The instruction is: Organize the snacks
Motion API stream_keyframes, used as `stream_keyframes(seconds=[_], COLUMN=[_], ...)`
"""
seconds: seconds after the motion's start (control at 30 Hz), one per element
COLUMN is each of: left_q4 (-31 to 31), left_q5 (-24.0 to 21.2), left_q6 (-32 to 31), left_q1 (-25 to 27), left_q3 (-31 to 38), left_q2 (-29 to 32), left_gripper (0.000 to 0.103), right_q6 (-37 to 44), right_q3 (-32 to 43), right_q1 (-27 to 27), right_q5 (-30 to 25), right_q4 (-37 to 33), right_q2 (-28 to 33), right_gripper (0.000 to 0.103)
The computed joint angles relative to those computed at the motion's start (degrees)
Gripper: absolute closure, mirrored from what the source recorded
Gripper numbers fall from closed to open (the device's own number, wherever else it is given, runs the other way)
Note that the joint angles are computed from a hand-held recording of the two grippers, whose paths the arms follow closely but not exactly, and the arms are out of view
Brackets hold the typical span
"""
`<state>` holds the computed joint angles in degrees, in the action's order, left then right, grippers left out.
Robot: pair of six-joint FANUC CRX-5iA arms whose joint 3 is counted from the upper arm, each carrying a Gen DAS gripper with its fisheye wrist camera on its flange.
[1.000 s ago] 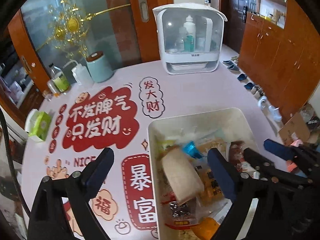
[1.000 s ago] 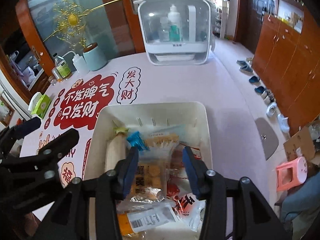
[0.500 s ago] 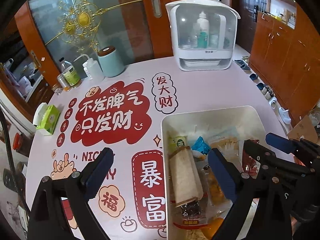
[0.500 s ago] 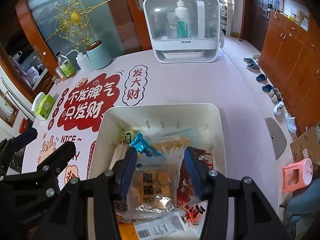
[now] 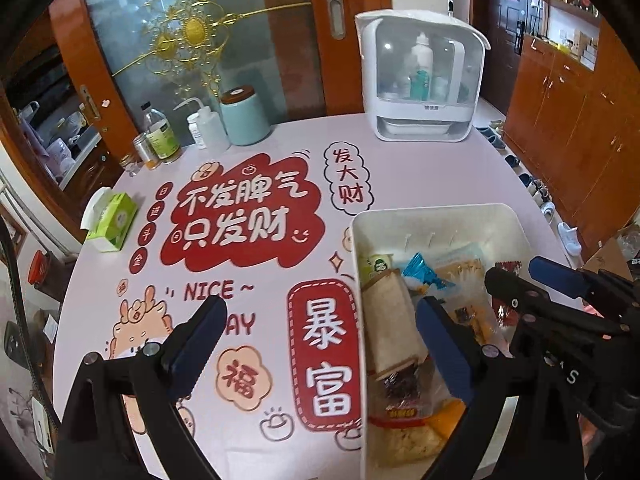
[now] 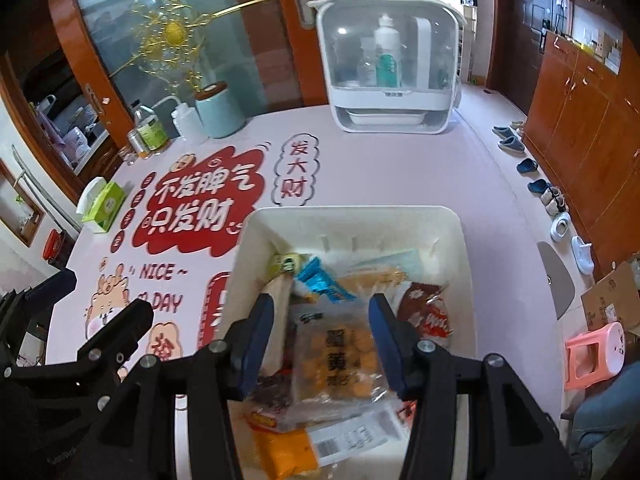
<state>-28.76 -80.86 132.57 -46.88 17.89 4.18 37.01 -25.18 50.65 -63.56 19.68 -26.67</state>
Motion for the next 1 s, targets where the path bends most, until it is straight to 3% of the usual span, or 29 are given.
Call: stream_keyframes(seconds=[0.3, 0.5, 0.77, 1.0], left_q4=[1.8, -0.5, 0.2, -0.6], left_q5=[-0.9, -4.4, -5.2, -5.1], left_q6=[-1.2, -2.0, -2.2, -2.3], left_q1=[1.4, 1.4, 4.9, 5.2], left_q3=[-10.9, -15.9, -20.4, -21.9], left_q2=[-13.0, -21.1, -29.4, -32.4], left_gripper=[0.008, 0.008, 0.008, 0.008], right_q6=[-17.6, -26.9, -35.0, -37.1], right_q3=[-1.2, -0.3, 2.6, 4.5], right_q1=[18.6, 29.4, 37.3, 40.1], right_q5=[-7.6, -11.8, -15.6, -18.6], right_q4=[9.3, 12.7, 16.1, 17.3], right_q2=[-2.3, -1.6, 2.1, 4.6], right_gripper=[0.051, 0.044, 0.044, 0.044])
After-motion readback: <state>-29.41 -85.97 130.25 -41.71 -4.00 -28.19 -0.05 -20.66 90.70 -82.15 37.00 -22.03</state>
